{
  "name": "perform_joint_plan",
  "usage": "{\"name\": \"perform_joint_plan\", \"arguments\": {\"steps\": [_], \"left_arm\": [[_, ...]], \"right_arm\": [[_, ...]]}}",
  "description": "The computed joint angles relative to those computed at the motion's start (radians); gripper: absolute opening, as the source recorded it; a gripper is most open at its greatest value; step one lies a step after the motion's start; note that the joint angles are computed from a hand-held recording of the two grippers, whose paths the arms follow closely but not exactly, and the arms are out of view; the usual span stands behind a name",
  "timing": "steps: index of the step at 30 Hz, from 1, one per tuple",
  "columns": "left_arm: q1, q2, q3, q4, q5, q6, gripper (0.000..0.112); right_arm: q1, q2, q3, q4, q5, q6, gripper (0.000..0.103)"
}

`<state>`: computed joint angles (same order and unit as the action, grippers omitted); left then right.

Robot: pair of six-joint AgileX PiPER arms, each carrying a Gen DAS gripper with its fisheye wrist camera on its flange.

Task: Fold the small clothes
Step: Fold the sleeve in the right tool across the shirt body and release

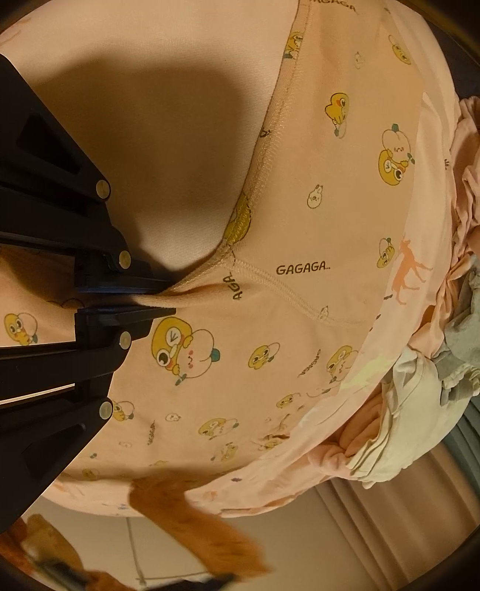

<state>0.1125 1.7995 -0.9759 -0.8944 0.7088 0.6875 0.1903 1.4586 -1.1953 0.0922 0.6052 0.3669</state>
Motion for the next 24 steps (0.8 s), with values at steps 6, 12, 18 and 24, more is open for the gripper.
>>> {"name": "perform_joint_plan", "arguments": {"steps": [6,12,18,24], "left_arm": [[-0.009,-0.008,0.004,0.016,-0.021,-0.001,0.008],[0.009,-0.007,-0.004,-0.008,0.018,0.05,0.008],[0.066,-0.068,-0.083,0.068,0.179,-0.078,0.04],[0.093,-0.064,-0.107,-0.131,0.4,0.007,0.054]], "right_arm": [[0.243,0.325,-0.192,0.048,-0.002,0.016,0.008],[0.224,0.515,-0.277,0.226,0.099,-0.082,0.022],[0.175,0.226,-0.079,-0.014,0.071,0.025,0.054],[0.022,-0.107,0.227,-0.058,0.048,0.042,0.07]]}}
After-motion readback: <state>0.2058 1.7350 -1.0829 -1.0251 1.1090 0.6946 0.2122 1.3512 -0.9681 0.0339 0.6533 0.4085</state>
